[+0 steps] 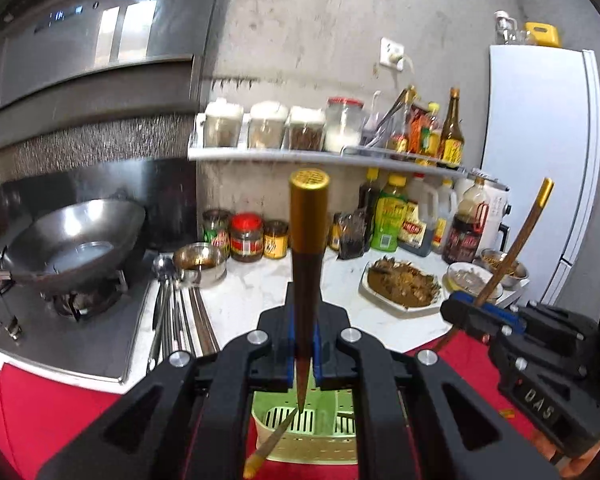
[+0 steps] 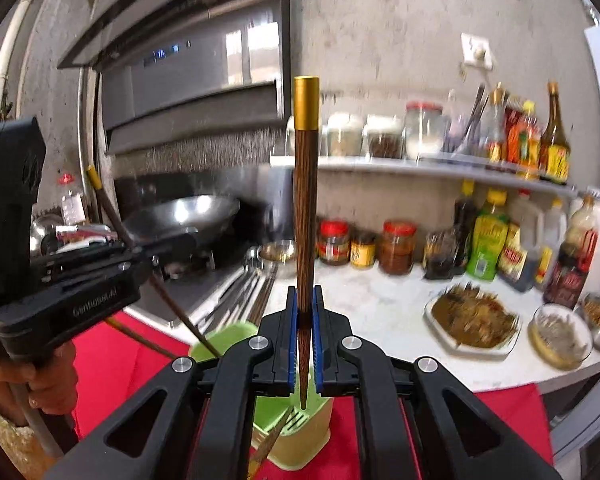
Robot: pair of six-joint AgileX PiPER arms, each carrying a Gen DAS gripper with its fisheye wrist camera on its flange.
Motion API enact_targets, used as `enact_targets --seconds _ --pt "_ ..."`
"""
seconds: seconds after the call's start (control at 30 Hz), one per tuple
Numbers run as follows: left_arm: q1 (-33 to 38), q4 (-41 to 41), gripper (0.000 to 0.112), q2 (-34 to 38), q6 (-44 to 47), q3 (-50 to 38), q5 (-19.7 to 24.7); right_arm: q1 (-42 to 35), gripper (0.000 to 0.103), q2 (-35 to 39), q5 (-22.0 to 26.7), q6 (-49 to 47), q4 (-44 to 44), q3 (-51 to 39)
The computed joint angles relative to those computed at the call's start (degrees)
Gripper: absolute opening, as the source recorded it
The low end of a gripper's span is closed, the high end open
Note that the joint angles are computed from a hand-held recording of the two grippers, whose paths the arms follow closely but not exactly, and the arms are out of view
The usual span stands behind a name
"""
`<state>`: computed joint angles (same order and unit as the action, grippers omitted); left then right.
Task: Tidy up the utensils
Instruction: 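Lower the chopsticks into the green holder and open both tools, then withdraw both open tools from the green holder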
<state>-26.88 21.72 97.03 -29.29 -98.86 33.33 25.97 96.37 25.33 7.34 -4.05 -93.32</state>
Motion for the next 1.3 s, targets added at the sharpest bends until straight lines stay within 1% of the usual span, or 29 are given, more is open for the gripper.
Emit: enact_targets --seconds 0.1,0.13,0.17,0.2,0.23,0.33,0.37,0.43,0.5,0.53,0.63,0.7,0.73,0.77,0.8,0.83,0.87,0.9,0.93,1.0,1.03,1.07,1.13,1.23,1.27,1.3 --pt "0.5 -0.67 0.006 1.36 0.63 -0.9 0.5 -0.3 0.009 0.88 0.52 -2.58 3.5 -0.09" --pt "0.49 -0.55 0.006 1.36 0.69 -0.97 0.42 -0.4 0.012 0.83 0.7 -3.21 4.45 -0.08" --pt "0.15 0.95 0.006 1.1 -0.49 -0.89 0.63 -0.33 0.024 0.49 0.56 -2.37 3.84 0.18" --pt "-0.05 1.61 0.007 0.96 -0.93 -1.06 0.89 -0.06 0.03 -0.32 0.14 -0.09 1.56 0.8" --pt "-0.22 1.95 0.008 0.09 -1.21 -0.67 0.93 -0.11 0.04 -0.8 0.18 0.23 1.14 0.85" --pt "-0.92 4.06 0.023 -2.56 -3.47 0.55 0.92 0.06 0.041 -4.18 0.09 2.19 -1.15 2.73" --pt "-1.6 6.33 0.03 -4.41 -5.65 1.73 1.12 0.2 0.041 -5.71 0.12 3.21 -2.31 3.66" --pt "-2.72 9.19 0.031 -7.27 -8.21 3.43 1.61 0.24 0.041 -8.8 0.19 4.61 -3.92 5.57" --pt "-4.7 13.15 0.033 -10.89 -11.52 5.5 3.23 0.92 0.041 -12.84 0.62 7.23 -6.84 8.2" --pt "-6.0 15.38 0.034 -12.67 -13.26 6.62 4.34 1.2 0.041 -14.55 0.72 8.1 -7.88 9.43" --pt "-11.93 23.67 0.035 -18.15 -19.55 10.43 10.63 3.09 0.041 -20.01 2.28 11.95 -12.58 13.15" --pt "-15.44 27.87 0.036 -21.22 -23.0 13.36 13.68 5.18 0.042 -23.94 3.78 15.58 -16.86 16.31" --pt "-17.4 30.02 0.036 -22.54 -24.69 14.67 15.9 6.03 0.042 -25.32 4.25 16.79 -18.13 17.51" --pt "-19.97 32.79 0.037 -23.92 -27.21 16.17 19.58 7.01 0.042 -26.89 4.55 18.29 -19.64 19.01" --pt "-21.17 34.22 0.037 -24.69 -28.84 17.2 21.69 8.14 0.042 -28.29 4.96 20.36 -21.8 20.44" --pt "-22.17 35.13 0.037 -25.4 -30.45 18.4 24.41 10.05 0.042 -30.0 5.68 24.13 -25.84 22.51" --pt "-21.81 34.42 0.037 -26.13 -31.07 19.86 25.05 10.97 0.042 -30.83 6.02 25.95 -27.71 23.64" --pt "-20.32 31.81 0.037 -27.11 -30.43 21.49 23.87 11.87 0.042 -31.64 6.29 27.81 -29.46 24.88" --pt "-17.36 26.91 0.037 -28.27 -29.16 24.08 20.72 13.08 0.043 -32.49 6.74 30.05 -31.56 26.39" --pt "-13.41 21.28 0.037 -29.45 -27.94 28.21 15.86 14.21 0.043 -33.26 7.02 32.33 -33.71 28.2" --pt "-12.59 20.62 0.037 -29.62 -28.27 29.7 14.19 14.53 0.043 -33.47 6.92 33.19 -34.28 28.96" --pt "-10.73 19.06 0.037 -29.8 -28.1 31.84 10.73 14.41 0.043 -33.43 6.64 33.19 -34.03 29.31" --pt "-7.98 17.05 0.037 -28.91 -26.91 33.35 6.03 13.9 0.043 -33.05 5.94 32.92 -33.3 29.73" --pt "-6.43 18.37 0.037 -26.66 -27.28 33.02 3.32 12.79 0.043 -32.2 4.65 31.95 -31.83 30.09" --pt "-5.77 18.67 0.034 -25.67 -27.4 32.45 2.81 12.25 0.043 -31.95 4.16 31.33 -31.02 30.2" --pt "-5.19 18.76 0.029 -24.77 -27.38 31.85 2.55 11.65 0.043 -31.69 3.68 30.66 -30.19 30.29"
